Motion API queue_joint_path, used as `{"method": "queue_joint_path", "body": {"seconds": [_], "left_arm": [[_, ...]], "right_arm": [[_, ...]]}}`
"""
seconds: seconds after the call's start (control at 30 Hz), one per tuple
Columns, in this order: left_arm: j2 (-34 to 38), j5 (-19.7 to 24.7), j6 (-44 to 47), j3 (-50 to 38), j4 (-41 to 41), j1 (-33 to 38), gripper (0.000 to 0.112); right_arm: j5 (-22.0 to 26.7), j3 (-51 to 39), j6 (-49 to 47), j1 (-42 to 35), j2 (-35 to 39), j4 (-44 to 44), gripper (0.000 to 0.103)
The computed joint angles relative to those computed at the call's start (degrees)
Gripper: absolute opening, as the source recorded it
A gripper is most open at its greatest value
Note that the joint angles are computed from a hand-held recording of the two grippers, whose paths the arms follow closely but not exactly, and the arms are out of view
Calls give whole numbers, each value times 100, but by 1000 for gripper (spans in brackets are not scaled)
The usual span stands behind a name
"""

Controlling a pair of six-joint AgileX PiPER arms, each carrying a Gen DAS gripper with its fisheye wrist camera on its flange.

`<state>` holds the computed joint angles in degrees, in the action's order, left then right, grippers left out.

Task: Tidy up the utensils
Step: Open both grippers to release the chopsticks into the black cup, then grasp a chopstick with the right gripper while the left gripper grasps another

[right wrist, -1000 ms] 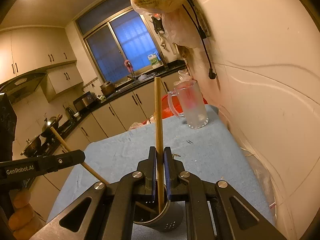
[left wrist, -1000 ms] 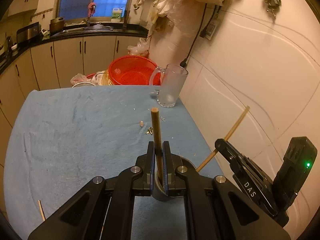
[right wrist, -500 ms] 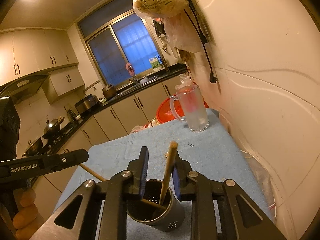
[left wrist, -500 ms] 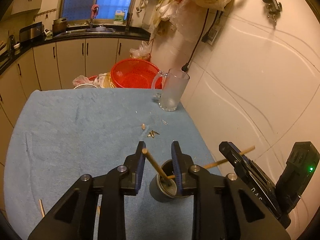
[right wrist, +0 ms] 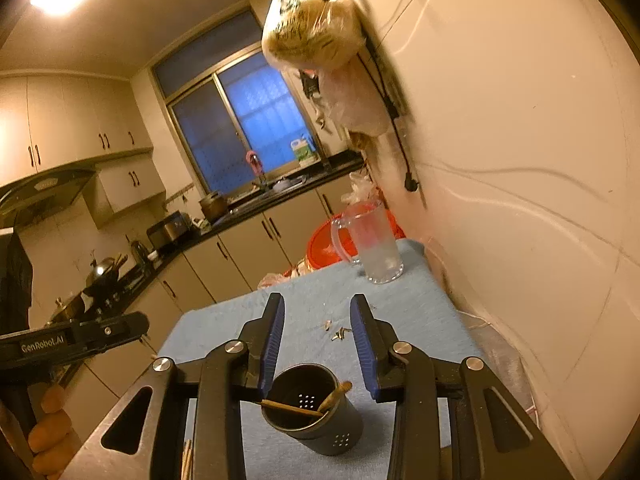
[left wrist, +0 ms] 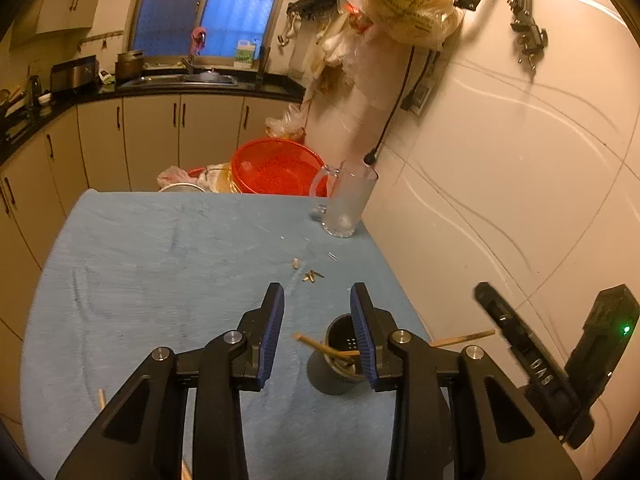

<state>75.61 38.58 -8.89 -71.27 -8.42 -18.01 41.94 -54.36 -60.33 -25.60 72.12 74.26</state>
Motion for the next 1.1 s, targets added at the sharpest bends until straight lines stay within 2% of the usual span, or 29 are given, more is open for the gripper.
{"method": "queue_joint_path", "body": {"seconds": [0.17, 0.23, 0.3, 0.33, 0.47, 0.57, 0.63, 0.7, 0.8, 0.93, 0.97, 1.1], "left_arm": [[-718, 128, 232, 411, -146, 325, 35], [-1071, 223, 418, 627, -236, 571, 37], [-1448, 346, 539, 901, -198, 890, 40], [-1580, 378, 665, 1040, -264, 1081, 40], [-2054, 824, 1783, 1633, -1070, 2444, 40], [-2152, 1207, 2851, 2064, -1717, 3615, 40], [-2061, 1423, 3484, 2331, -2050, 4476, 40], [-1821, 1461, 3700, 2486, -2016, 4915, 40], [-1297, 1590, 4237, 2695, -2152, 5587, 40], [-603, 1530, 4362, 2735, -2178, 5791, 40], [-499, 1497, 4294, 2736, -2145, 5761, 40], [-374, 1382, 4348, 2841, -2166, 5787, 40]], "right_arm": [[349, 201, 39, -568, -744, 56, 39], [681, 324, 2, -868, -1132, 136, 45], [1124, 452, -59, -1098, -1434, 190, 56], [1349, 524, -83, -1133, -1566, 167, 57], [1439, 771, 181, -253, -1848, -465, 57], [1077, 990, 539, 929, -1769, -991, 57], [611, 1154, 893, 1855, -1622, -1434, 57], [400, 1195, 1280, 2551, -1250, -1761, 57], [277, 1102, 1552, 2955, -584, -1855, 57], [174, 836, 2163, 3285, 202, -2171, 54], [146, 744, 2342, 3390, 425, -2298, 51], [123, 311, 2873, 3627, 1147, -2639, 46]]}}
